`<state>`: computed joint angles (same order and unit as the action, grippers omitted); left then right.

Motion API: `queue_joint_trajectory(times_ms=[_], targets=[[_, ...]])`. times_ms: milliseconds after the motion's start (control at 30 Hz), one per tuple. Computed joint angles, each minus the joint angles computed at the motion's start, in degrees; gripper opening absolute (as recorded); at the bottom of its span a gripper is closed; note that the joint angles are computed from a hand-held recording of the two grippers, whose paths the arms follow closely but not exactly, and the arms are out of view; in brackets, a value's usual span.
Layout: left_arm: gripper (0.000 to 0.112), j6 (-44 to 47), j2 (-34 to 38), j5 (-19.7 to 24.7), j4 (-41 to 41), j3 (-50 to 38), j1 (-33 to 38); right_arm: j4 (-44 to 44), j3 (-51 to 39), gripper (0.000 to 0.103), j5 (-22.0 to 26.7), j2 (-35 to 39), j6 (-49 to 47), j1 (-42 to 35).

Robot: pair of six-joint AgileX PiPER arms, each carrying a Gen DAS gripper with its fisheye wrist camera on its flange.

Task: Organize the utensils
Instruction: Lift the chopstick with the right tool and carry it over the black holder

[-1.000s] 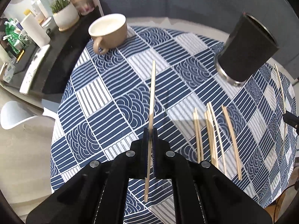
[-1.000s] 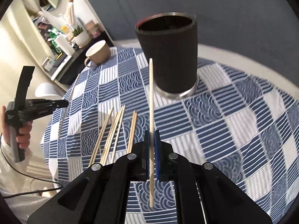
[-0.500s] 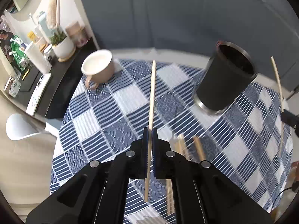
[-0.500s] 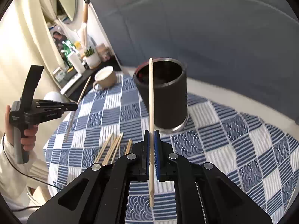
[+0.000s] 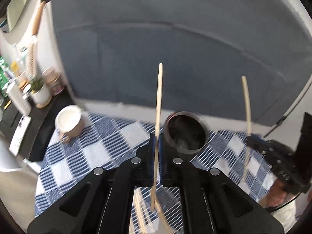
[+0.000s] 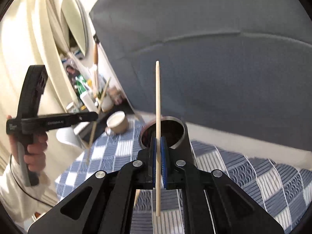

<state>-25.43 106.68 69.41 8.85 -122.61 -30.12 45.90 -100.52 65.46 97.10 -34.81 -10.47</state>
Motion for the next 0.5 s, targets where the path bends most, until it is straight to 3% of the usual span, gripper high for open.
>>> queue_joint_trajectory(times_ms=[300,367,500], targets=[[0.004,6.5,8.9,-6.6,-9.1,-11.3,2.4,8.1,-5.2,0.005,-5.3,6.1,0.0,1.0],[0.004,8.2,9.7,-9.7,-11.5,-10.7,3.1,10.1,-4.9,0.005,-7.3,6.5,-2.0,1.5],[0.004,12.3,7.9,-22.2,-17.8,-2.9,4.7,13.2,-5.2,0.005,-10.7,8.2,-6.4,3.3]])
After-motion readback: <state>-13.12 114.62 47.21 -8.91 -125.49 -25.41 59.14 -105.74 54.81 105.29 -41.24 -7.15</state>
